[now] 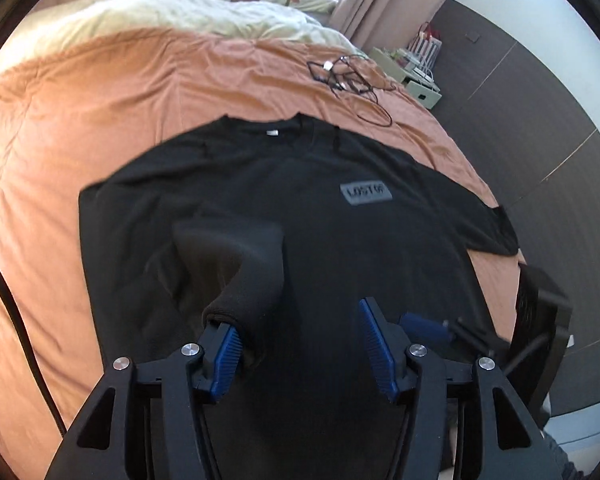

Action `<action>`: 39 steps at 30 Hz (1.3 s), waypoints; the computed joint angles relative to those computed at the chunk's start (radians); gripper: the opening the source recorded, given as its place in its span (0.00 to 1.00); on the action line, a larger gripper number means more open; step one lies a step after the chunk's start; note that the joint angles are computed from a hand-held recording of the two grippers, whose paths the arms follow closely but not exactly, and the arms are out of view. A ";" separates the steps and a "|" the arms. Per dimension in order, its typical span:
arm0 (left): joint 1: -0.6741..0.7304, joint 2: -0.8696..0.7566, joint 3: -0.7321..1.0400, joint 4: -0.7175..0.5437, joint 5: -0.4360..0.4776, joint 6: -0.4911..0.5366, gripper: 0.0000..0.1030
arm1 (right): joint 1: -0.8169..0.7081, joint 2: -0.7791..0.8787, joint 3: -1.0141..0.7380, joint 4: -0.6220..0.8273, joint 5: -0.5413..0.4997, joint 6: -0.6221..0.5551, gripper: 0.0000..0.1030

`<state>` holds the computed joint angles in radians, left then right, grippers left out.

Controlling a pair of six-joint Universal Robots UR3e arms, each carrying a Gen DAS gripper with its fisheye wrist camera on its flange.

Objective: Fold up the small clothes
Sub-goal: 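Grasp the shirt side with the left tool and fold it toward the middle, then open the left tool while lowering the right tool onto the other shirt side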

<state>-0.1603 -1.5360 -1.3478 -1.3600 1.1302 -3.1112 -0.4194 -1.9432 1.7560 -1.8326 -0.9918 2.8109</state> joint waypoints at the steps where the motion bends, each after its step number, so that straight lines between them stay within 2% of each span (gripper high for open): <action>1: 0.016 0.038 -0.024 -0.021 -0.007 0.015 0.56 | 0.039 0.019 -0.003 -0.042 -0.018 0.041 0.61; 4: 0.077 0.130 -0.056 -0.107 -0.055 0.061 0.62 | 0.065 -0.002 -0.031 -0.032 -0.017 0.068 0.61; 5: 0.096 0.158 -0.061 -0.135 -0.074 0.080 0.67 | 0.081 -0.008 -0.006 -0.072 -0.016 0.081 0.61; 7: 0.123 0.204 -0.060 -0.178 -0.082 0.113 0.70 | 0.149 0.011 -0.020 -0.133 -0.043 0.144 0.61; 10: 0.172 0.273 -0.075 -0.235 -0.069 0.146 0.70 | 0.238 0.054 -0.042 -0.210 -0.078 0.216 0.61; 12: 0.206 0.315 -0.097 -0.245 -0.024 0.150 0.70 | 0.321 0.121 -0.084 -0.265 -0.115 0.259 0.61; 14: 0.247 0.358 -0.140 -0.246 0.026 0.156 0.70 | 0.376 0.168 -0.116 -0.288 -0.146 0.274 0.61; 16: 0.300 0.387 -0.178 -0.263 0.035 0.173 0.69 | 0.398 0.233 -0.150 -0.300 -0.152 0.246 0.61; 18: 0.381 0.425 -0.229 -0.297 0.011 0.208 0.63 | 0.472 0.329 -0.212 -0.334 -0.179 0.274 0.61; 20: 0.434 0.450 -0.285 -0.302 0.010 0.240 0.61 | 0.493 0.387 -0.225 -0.357 -0.181 0.266 0.61; 22: 0.467 0.464 -0.338 -0.289 0.014 0.261 0.57 | 0.537 0.467 -0.309 -0.338 -0.198 0.280 0.55; 24: 0.498 0.468 -0.392 -0.272 0.015 0.281 0.50 | 0.569 0.552 -0.402 -0.318 -0.195 0.280 0.55; 29: 0.536 0.465 -0.510 -0.212 0.008 0.308 0.41 | 0.575 0.660 -0.651 -0.094 -0.172 0.245 0.54; 34: 0.572 0.451 -0.591 -0.175 -0.023 0.343 0.30 | 0.610 0.795 -0.814 -0.021 -0.170 0.281 0.53; 35: 0.570 0.445 -0.599 -0.168 -0.021 0.337 0.26 | 0.617 0.822 -0.846 -0.009 -0.179 0.287 0.53; 39: 0.599 0.425 -0.631 -0.159 -0.035 0.346 0.23 | 0.636 0.932 -0.972 0.033 -0.206 0.308 0.53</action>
